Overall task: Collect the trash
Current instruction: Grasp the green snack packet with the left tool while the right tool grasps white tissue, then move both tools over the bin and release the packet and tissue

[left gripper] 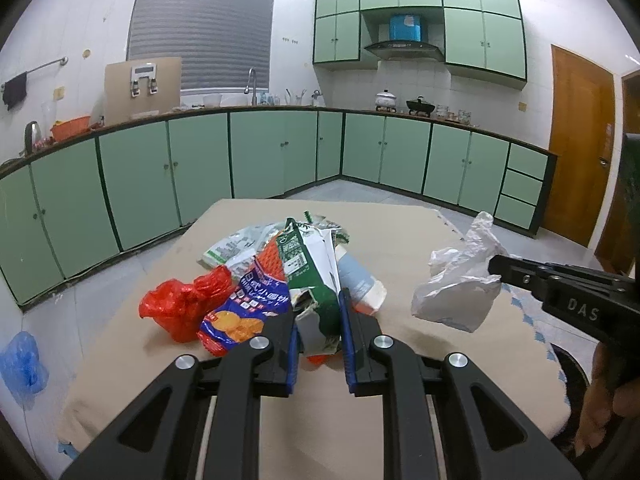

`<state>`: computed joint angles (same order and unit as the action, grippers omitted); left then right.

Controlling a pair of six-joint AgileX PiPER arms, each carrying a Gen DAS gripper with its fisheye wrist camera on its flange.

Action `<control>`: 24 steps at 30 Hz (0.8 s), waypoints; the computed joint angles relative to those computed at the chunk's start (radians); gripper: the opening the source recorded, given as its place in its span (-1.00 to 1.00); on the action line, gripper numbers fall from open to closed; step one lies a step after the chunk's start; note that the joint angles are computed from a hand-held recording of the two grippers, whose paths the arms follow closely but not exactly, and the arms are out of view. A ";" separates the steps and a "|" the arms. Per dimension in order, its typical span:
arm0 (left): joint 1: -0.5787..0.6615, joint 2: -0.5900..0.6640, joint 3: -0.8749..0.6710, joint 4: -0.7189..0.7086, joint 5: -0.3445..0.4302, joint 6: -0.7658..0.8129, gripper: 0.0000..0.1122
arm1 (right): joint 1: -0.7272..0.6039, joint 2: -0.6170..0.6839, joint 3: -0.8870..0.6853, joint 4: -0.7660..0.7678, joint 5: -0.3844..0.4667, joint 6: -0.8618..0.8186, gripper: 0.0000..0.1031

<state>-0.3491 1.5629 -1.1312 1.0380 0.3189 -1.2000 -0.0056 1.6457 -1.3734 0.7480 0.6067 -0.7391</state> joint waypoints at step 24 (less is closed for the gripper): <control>-0.390 0.195 -0.321 -0.196 0.071 0.241 -0.69 | -0.643 -0.132 0.129 0.144 0.171 -0.276 -0.93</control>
